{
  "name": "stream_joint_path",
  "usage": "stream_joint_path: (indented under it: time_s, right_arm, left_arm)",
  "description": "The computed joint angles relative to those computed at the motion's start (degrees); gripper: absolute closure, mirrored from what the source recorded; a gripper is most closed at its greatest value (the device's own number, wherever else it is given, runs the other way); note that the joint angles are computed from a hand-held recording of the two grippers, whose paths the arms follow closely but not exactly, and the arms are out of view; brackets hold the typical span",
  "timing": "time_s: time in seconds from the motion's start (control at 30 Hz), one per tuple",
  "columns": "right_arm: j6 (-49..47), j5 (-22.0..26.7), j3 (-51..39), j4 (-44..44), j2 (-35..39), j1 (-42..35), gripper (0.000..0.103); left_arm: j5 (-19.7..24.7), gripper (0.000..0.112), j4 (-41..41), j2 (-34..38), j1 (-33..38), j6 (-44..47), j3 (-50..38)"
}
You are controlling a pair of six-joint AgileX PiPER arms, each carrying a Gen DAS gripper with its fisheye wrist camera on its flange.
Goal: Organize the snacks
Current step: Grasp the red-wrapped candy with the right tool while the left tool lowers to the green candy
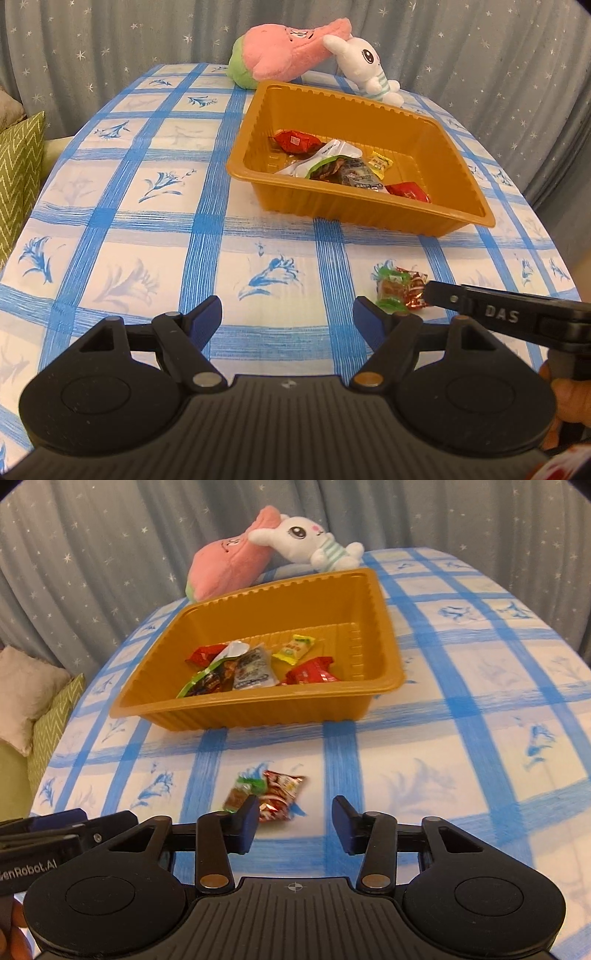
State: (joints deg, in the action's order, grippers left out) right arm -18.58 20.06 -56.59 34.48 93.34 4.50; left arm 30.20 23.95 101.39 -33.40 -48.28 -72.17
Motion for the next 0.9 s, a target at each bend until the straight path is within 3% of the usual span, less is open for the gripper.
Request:
stream_joint_path:
  time_s: [0.37, 0.4, 0.47, 0.8, 0.9]
  right_arm:
    - [11.0, -0.7, -5.5, -14.6, 6.1, 4.5, 0.072]
    - [9.7, -0.9, -5.3, -14.0, 6.1, 4.5, 0.080]
    - [8.0, -1.3, -4.5, -12.9, 5.6, 4.2, 0.082]
    - [-0.4, -2.4, 3.8, -5.3, -2.6, -2.9, 0.083]
    - [-2.7, -1.6, 6.0, -3.5, -4.6, -5.8, 0.083]
  left_arm:
    - [-1.6, 0.037, -1.1, 0.9, 1.0, 1.3, -0.2]
    - [-1.7, 0.037, -1.1, 1.0, 0.9, 1.5, -0.2]
    - [-1.9, 0.037, -1.1, 1.0, 0.7, 1.9, -0.1]
    - [-4.7, 0.039, -3.8, 4.3, -2.3, 7.6, -3.0]
    - [-5.1, 0.046, -2.6, 6.5, -3.5, 8.0, -5.3]
